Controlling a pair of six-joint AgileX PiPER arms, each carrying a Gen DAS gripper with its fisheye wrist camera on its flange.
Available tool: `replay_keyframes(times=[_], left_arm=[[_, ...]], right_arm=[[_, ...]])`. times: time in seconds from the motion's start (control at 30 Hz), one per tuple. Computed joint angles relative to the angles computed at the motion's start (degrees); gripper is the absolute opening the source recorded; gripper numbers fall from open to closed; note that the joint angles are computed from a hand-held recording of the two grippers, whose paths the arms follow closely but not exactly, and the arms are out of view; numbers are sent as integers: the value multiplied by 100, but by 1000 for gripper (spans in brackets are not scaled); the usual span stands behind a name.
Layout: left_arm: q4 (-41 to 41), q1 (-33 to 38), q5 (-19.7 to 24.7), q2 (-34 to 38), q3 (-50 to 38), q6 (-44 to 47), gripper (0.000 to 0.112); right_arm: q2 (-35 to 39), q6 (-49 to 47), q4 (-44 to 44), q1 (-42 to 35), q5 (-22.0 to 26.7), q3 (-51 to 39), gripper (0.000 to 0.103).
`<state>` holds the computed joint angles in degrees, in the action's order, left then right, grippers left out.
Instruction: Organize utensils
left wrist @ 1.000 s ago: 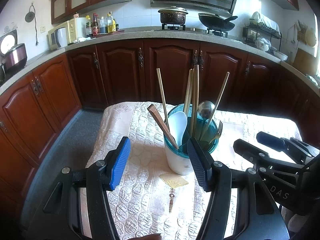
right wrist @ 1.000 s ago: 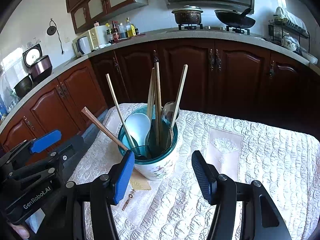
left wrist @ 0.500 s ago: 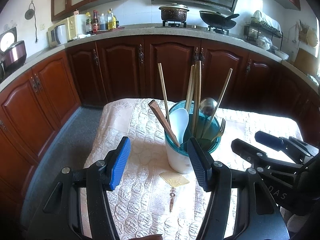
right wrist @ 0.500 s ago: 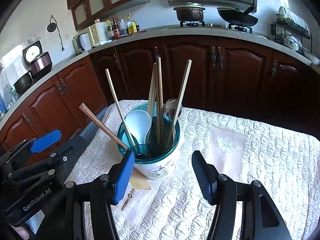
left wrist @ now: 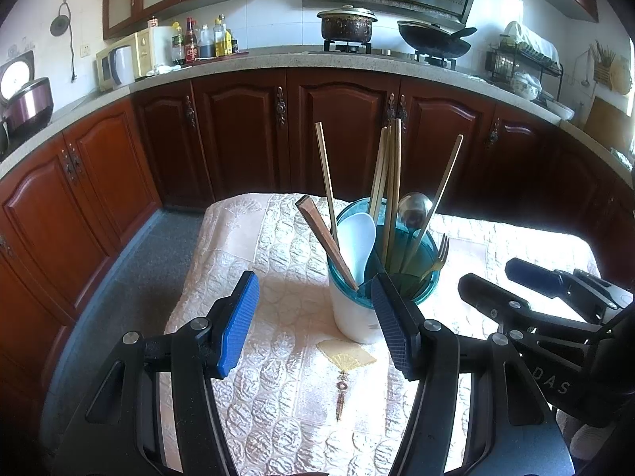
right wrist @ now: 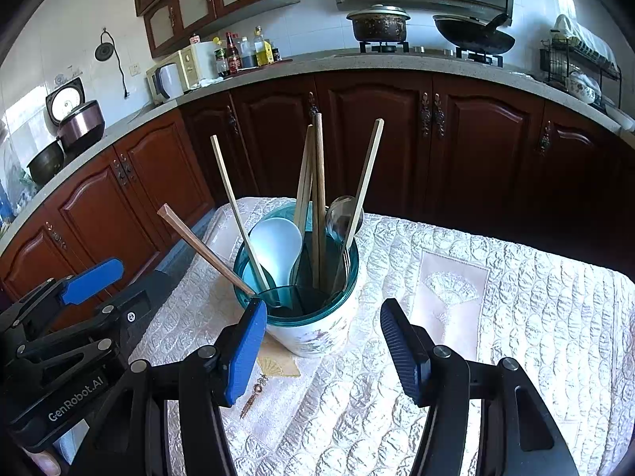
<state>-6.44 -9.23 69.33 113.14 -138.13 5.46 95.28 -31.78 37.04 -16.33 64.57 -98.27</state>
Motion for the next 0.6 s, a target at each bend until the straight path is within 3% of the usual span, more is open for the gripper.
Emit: replay_keyframes(times=[0.43,0.6], left_arm=[[-25,-4,-16,-48,36,-35,59],[-133,9,-312,-270,459,89,59]], right_arm=[[-40,-4,13,64,-21,-15,57],[-60,-31,19,47,-14,33,57]])
